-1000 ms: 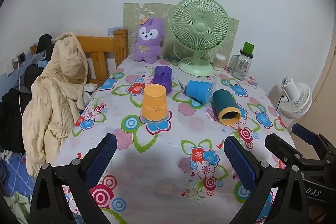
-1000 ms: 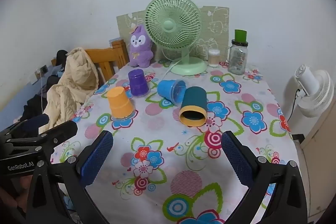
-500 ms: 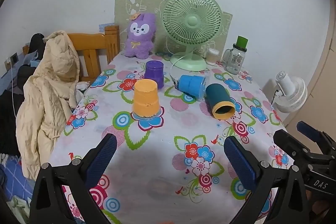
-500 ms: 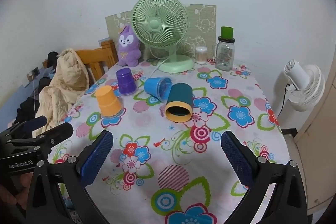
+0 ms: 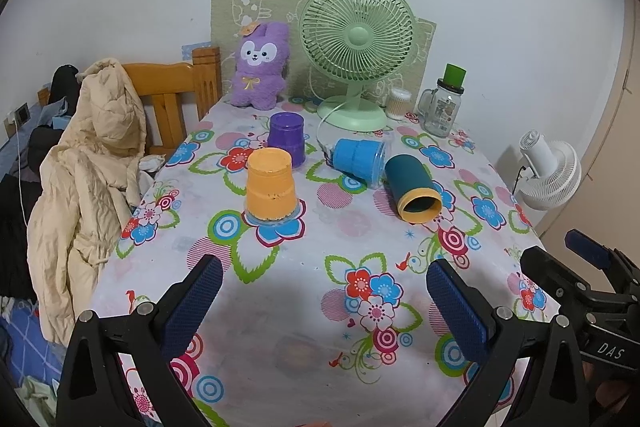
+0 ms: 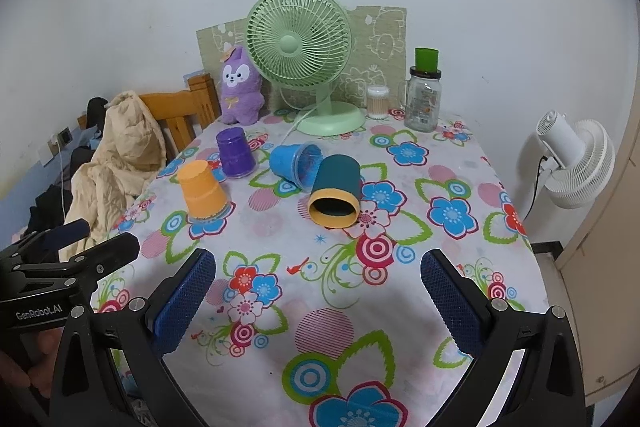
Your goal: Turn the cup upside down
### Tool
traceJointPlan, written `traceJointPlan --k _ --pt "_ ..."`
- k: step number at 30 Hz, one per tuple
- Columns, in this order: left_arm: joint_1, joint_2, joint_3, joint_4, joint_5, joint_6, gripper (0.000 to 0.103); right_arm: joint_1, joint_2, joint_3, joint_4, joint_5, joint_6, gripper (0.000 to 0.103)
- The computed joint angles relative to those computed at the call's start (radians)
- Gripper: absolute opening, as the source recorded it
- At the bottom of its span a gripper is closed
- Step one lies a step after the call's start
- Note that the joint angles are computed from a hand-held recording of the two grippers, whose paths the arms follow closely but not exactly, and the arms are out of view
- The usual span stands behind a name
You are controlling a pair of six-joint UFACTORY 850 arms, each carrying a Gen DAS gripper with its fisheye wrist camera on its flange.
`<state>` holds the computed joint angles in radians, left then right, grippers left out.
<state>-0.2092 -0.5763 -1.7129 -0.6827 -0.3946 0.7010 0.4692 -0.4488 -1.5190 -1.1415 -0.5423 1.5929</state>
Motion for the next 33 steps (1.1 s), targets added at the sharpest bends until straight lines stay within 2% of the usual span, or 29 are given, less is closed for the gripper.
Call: traceJointPlan --k 12,33 --pt "0.004 0.004 0.010 -0.018 -0.003 0.025 0.103 -0.001 -0.011 -0.017 0.033 0.005 -0.040 0.103" --pt "0.007 -0.082 -0.087 0.121 -0.064 -0.121 0.103 -0.026 -0.084 -0.090 0.176 0.041 -0.183 0.103"
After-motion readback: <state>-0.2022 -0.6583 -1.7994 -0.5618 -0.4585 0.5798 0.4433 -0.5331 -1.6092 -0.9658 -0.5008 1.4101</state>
